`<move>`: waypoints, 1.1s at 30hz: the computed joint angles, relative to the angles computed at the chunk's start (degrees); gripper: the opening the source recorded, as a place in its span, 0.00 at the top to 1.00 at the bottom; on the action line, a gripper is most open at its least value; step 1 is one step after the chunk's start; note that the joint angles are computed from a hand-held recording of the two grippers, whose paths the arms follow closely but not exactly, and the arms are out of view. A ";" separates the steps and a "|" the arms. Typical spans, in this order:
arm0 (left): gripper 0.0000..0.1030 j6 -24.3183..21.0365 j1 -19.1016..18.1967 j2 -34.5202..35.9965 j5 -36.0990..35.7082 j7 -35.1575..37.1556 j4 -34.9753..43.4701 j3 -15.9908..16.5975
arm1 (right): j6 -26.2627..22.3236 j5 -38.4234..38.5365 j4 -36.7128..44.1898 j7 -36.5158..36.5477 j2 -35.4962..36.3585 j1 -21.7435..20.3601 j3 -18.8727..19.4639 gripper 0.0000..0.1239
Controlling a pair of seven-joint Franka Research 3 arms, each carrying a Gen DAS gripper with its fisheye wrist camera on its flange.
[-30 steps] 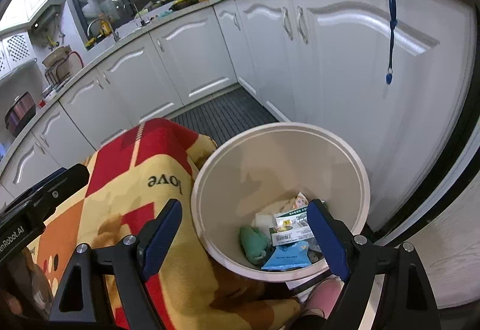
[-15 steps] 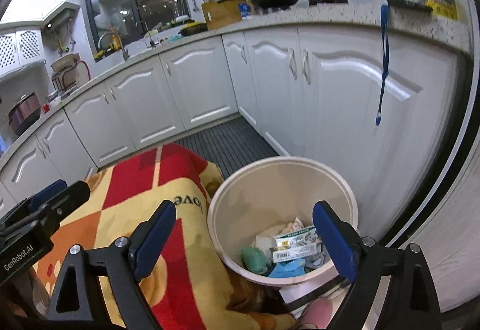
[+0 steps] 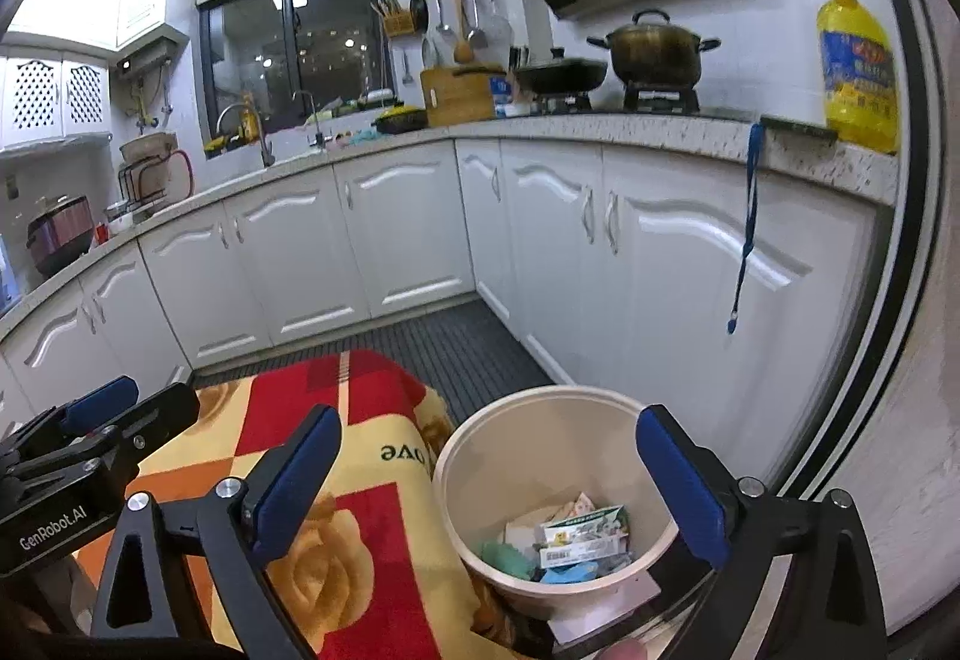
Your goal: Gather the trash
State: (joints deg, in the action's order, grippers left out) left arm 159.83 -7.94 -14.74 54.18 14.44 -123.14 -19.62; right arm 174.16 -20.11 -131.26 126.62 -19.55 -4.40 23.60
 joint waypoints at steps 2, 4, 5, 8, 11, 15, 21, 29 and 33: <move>0.21 0.37 0.01 -0.68 0.05 -0.17 -0.46 0.08 | 0.25 -1.72 -0.32 2.34 -1.21 -2.72 2.29 0.19; 0.21 0.37 0.23 -1.27 0.36 -0.40 -0.80 -0.11 | 0.41 -2.50 -0.44 3.58 -1.90 -4.26 3.51 0.19; 0.21 0.24 0.23 -1.51 0.22 -0.27 -0.93 -0.17 | 0.31 -2.44 -0.44 3.65 -2.09 -4.30 3.53 0.19; 0.21 -0.06 0.03 -2.10 -1.31 0.59 -1.32 0.03 | 0.11 -1.95 -0.49 3.31 -2.38 -3.71 3.17 0.19; 0.21 0.16 0.52 -2.68 -1.28 0.34 -1.66 -0.33 | 0.15 -2.08 -0.56 3.51 -2.91 -4.29 3.72 0.19; 0.21 -0.17 1.35 -3.43 -0.12 -0.43 -1.87 -1.17 | -0.08 -2.44 -0.47 3.91 -3.56 -5.38 4.80 0.19; 0.21 -1.65 1.38 -3.55 1.24 -0.66 -1.46 -1.91 | 0.65 -1.72 -0.67 3.72 -3.91 -5.46 4.82 0.19; 0.21 -1.76 1.10 -3.66 2.00 -0.95 -1.39 -1.75 | 0.66 -1.47 -0.86 3.69 -4.67 -7.43 6.74 0.19; 0.21 -1.41 1.30 -3.70 2.92 -1.59 -1.22 -1.85 | 1.22 -1.97 -0.97 4.63 -5.29 -9.47 8.24 0.19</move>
State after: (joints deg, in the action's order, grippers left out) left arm 158.42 -6.64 -18.44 57.10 12.86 -124.36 -21.47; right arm 175.38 -22.09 -132.23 131.25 -24.84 -13.87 31.84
